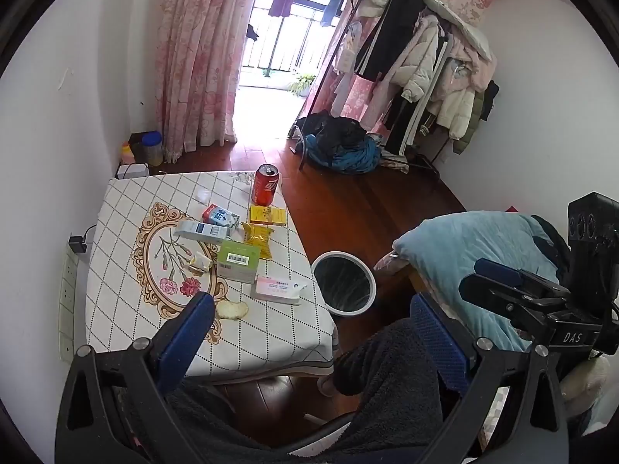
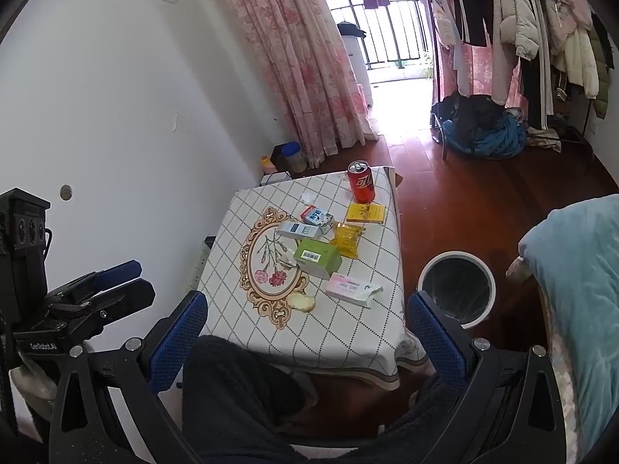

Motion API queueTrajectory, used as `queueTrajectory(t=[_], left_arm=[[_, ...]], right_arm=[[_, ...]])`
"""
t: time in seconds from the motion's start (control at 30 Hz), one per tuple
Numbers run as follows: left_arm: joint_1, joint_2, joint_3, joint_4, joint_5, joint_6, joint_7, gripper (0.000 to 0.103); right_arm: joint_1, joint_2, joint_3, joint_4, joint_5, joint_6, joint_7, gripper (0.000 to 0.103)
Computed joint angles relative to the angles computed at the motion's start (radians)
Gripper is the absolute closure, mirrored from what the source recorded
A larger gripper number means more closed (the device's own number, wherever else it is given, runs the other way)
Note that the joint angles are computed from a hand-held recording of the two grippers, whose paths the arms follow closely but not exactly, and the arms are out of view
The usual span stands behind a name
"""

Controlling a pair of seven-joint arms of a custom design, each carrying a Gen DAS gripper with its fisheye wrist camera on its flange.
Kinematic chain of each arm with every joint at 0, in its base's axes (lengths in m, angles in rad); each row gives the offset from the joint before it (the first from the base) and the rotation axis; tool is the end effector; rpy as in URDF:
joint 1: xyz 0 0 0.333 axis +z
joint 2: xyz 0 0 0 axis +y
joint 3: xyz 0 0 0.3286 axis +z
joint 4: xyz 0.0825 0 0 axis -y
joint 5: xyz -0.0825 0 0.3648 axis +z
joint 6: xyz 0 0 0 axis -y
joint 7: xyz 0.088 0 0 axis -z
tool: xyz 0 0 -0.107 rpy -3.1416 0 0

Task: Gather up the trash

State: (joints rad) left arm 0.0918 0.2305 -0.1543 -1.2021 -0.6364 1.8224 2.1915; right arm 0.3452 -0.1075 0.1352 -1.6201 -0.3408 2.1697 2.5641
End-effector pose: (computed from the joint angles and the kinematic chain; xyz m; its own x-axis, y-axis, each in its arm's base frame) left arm 0.6211 -0.0714 0.7195 -0.6509 -0.6930 0.3101 -0.6884 0.3665 -0.6259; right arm 0.4836 0.2436 0.7430 -0.2873 -0.9122 -0.2921 -0.6834 0.4089 -0.6048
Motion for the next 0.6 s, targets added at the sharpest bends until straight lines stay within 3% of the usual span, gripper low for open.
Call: queueTrajectory(t=[0.6], left_arm=[[0.005, 0.024, -0.01, 0.039, -0.019, -0.036, -0.013, 0.0]], right_arm=[[0.003, 0.016, -0.001, 0.001, -0.007, 0.023, 0.012, 0.0]])
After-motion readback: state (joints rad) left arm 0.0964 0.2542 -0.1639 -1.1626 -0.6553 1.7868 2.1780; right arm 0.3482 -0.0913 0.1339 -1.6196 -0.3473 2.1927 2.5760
